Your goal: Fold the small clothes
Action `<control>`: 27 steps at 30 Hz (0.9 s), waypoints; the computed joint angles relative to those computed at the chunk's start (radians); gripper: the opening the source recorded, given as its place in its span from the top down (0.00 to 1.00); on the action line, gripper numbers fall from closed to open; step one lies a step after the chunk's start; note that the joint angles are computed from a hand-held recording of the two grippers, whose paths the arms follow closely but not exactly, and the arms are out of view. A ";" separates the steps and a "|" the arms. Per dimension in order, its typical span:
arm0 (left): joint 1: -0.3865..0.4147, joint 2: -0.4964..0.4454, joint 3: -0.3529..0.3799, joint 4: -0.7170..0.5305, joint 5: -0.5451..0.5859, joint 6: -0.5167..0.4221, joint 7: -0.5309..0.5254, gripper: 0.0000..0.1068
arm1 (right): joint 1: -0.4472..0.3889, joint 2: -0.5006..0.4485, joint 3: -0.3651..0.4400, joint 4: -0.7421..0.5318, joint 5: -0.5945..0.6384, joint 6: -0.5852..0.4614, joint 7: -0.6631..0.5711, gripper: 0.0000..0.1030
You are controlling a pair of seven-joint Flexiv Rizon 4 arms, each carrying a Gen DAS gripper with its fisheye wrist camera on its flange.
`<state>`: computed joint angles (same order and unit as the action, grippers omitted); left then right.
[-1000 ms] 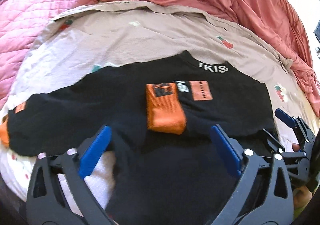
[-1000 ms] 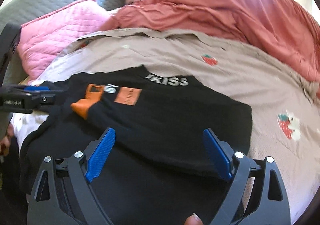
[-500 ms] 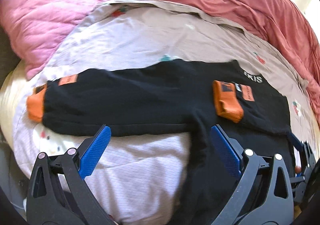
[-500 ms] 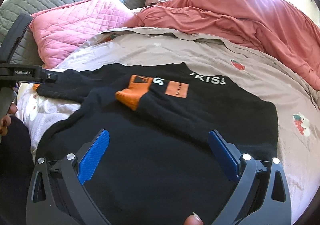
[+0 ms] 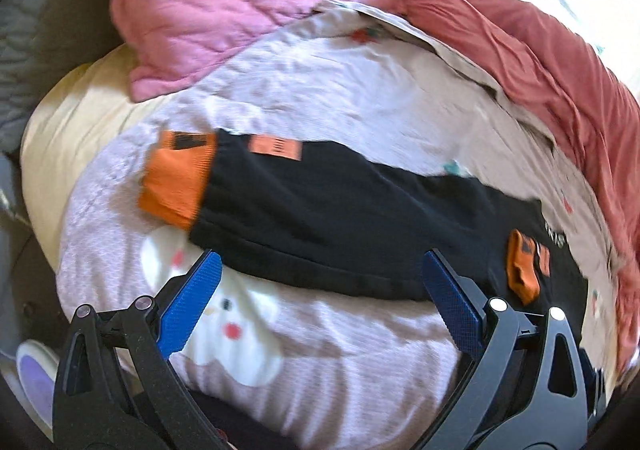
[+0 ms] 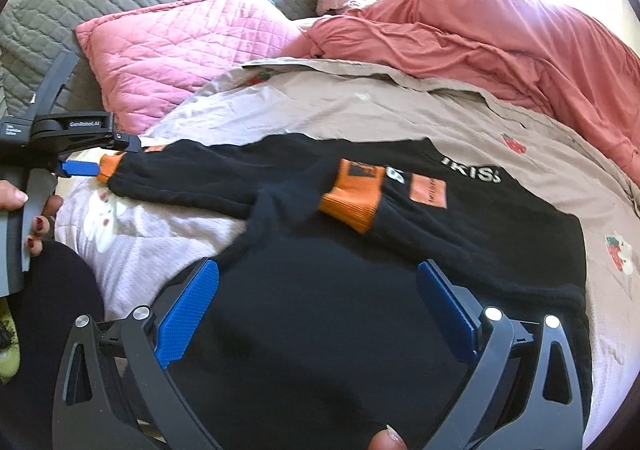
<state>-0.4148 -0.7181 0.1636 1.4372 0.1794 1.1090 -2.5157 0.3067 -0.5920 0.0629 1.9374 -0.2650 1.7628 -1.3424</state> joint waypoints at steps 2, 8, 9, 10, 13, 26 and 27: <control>0.008 0.012 0.012 0.033 -0.005 0.014 -0.030 0.12 | 0.021 0.003 -0.009 -0.009 0.005 -0.011 0.010 0.04; 0.058 0.029 0.018 0.128 -0.059 0.085 -0.109 0.12 | 0.028 0.008 0.016 -0.022 0.009 -0.033 0.037 0.04; 0.072 0.028 0.011 0.147 -0.076 0.109 -0.121 0.12 | 0.040 0.011 0.007 -0.018 0.007 -0.033 0.038 0.04; 0.098 0.025 -0.010 0.172 -0.105 0.153 -0.125 0.13 | 0.046 0.013 0.003 -0.014 0.005 -0.033 0.038 0.04; 0.119 0.003 -0.017 0.185 -0.164 0.190 -0.132 0.13 | 0.089 0.018 -0.047 0.006 0.002 -0.028 0.036 0.04; -0.002 -0.038 0.133 0.165 -0.169 0.389 -0.099 0.92 | 0.094 0.034 -0.099 0.079 0.029 -0.051 0.068 0.04; -0.033 -0.035 0.163 0.160 -0.164 0.400 -0.095 0.92 | 0.089 0.037 -0.103 0.084 0.034 -0.055 0.076 0.04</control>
<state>-0.4479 -0.7534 0.3262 1.5975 0.0156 1.5091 -2.6108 0.3961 -0.5549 -0.0397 2.0211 -0.2306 1.7080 -1.2668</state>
